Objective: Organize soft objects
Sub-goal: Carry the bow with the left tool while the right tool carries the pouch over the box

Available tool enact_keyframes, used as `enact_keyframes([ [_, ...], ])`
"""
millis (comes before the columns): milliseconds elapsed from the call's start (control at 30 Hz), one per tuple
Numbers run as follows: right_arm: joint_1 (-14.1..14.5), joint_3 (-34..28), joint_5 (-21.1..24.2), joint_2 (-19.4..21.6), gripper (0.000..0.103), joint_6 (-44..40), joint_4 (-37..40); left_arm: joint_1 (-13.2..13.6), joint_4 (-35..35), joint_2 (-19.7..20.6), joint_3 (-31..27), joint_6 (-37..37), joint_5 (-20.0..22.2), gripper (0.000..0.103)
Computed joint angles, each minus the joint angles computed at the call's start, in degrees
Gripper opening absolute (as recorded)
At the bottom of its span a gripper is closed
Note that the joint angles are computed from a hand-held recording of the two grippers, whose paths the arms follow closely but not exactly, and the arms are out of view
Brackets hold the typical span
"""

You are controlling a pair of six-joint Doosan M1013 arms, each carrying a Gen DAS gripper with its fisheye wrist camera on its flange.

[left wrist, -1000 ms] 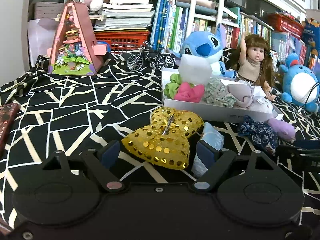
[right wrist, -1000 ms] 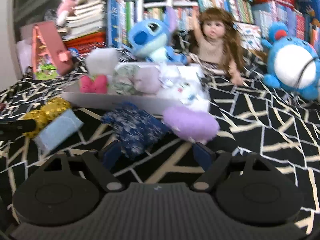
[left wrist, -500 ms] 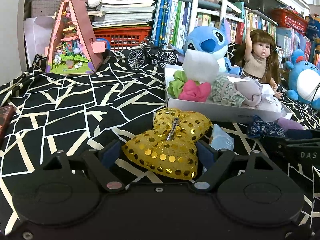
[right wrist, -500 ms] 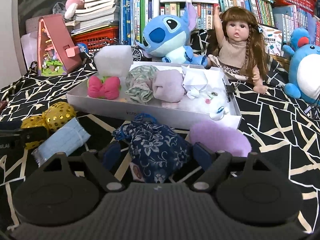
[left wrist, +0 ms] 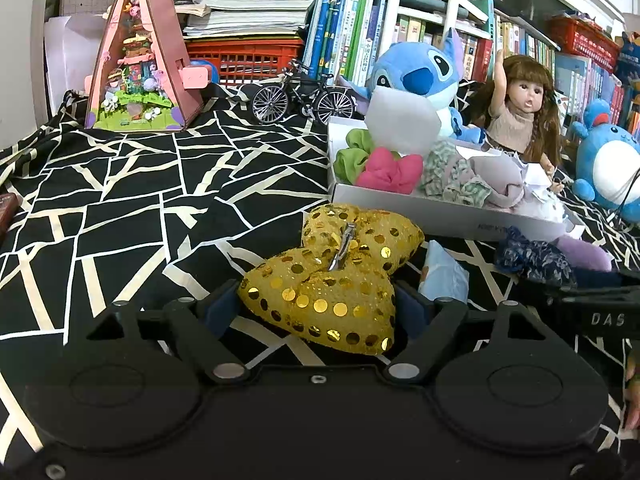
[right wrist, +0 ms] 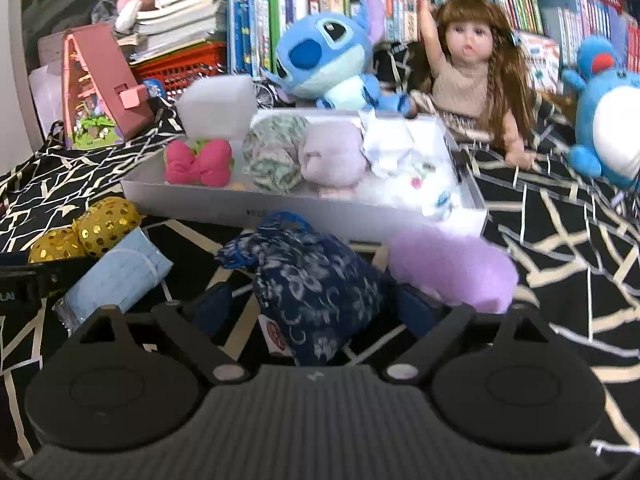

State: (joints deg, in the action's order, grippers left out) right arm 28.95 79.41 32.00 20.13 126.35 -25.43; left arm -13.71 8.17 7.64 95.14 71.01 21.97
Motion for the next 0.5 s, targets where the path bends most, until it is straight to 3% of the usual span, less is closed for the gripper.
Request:
enact_keyframes([
  [400,-0.34,1.65,-3.01,-1.02,0.086,4.17,-0.68,0.19,-0.05,0.31,-0.55,0.38,-0.44,0.079],
  [500,-0.33,1.74,-2.87,-1.07,0.075,4.37,-1.01,0.25,-1.82,0.54,-0.83,2.03,0.32,0.067],
])
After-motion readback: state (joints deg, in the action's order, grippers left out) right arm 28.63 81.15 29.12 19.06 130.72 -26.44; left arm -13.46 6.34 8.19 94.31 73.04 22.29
